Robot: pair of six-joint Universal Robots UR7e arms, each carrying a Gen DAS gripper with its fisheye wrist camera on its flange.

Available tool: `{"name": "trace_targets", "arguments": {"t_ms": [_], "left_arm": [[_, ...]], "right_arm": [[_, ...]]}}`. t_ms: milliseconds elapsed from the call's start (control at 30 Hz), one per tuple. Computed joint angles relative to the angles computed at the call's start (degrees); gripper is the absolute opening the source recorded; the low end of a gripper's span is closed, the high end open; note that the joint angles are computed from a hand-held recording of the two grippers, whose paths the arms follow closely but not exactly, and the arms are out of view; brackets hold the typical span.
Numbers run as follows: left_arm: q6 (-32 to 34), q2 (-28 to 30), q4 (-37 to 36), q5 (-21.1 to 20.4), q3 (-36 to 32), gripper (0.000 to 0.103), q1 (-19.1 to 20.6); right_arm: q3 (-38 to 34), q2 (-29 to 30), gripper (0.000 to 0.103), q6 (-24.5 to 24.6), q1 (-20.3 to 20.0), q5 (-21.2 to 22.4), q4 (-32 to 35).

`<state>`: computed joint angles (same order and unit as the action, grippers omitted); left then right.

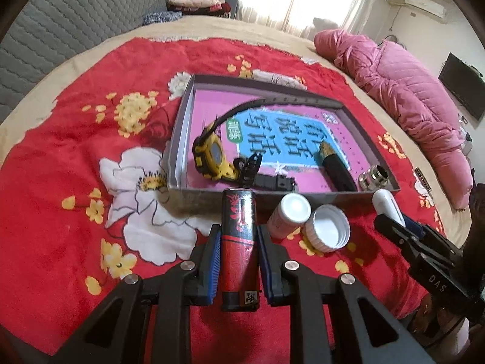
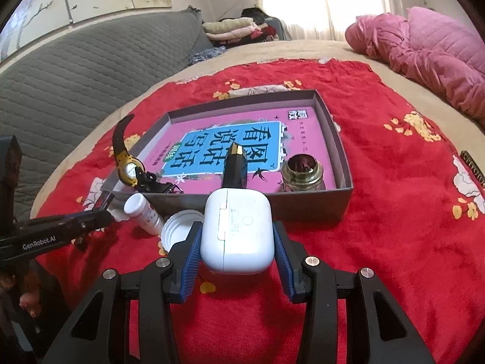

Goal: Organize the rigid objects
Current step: 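Carry the lighter into the grey box with the left gripper while the right carries the earbud case there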

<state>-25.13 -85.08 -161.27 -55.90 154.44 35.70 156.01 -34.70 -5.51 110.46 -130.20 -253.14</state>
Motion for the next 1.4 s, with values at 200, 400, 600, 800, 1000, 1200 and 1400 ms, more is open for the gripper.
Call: {"name": "trace_targets", "arguments": {"t_ms": [200, 400, 600, 800, 1000, 1200, 1400], "left_arm": [[2.4, 0.9, -3.5, 1.0, 0.2, 0.023, -0.2], [4.1, 2.2, -6.3, 1.9, 0.0, 0.023, 0.4], [6.8, 4.7, -10.6, 2.3, -0.7, 0.023, 1.6], [8.7, 7.6, -14.4, 2.0, -1.5, 0.023, 2.9], [9.9, 8.9, -16.0, 1.5, -1.9, 0.023, 3.6], [10.6, 10.6, -17.5, 0.7, -2.7, 0.023, 4.6], [12.3, 11.7, -18.7, 0.0, -3.4, 0.023, 6.1]], "right_arm": [[-0.5, 0.5, 0.046, -1.3, 0.3, -0.2, -1.5], [-0.7, 0.6, 0.046, -1.9, 0.0, -0.4, -2.7], [-0.6, 0.8, 0.046, -2.1, -0.4, -0.5, -4.4], [-0.8, 0.5, 0.046, -1.4, -0.9, -1.3, -4.2], [-1.4, 0.3, 0.046, -1.4, -0.4, -2.4, -3.8], [-2.3, -0.6, 0.046, -1.6, 0.4, -3.5, -2.1], [-3.3, -1.2, 0.046, -2.2, 0.3, -4.1, -0.2]]}}
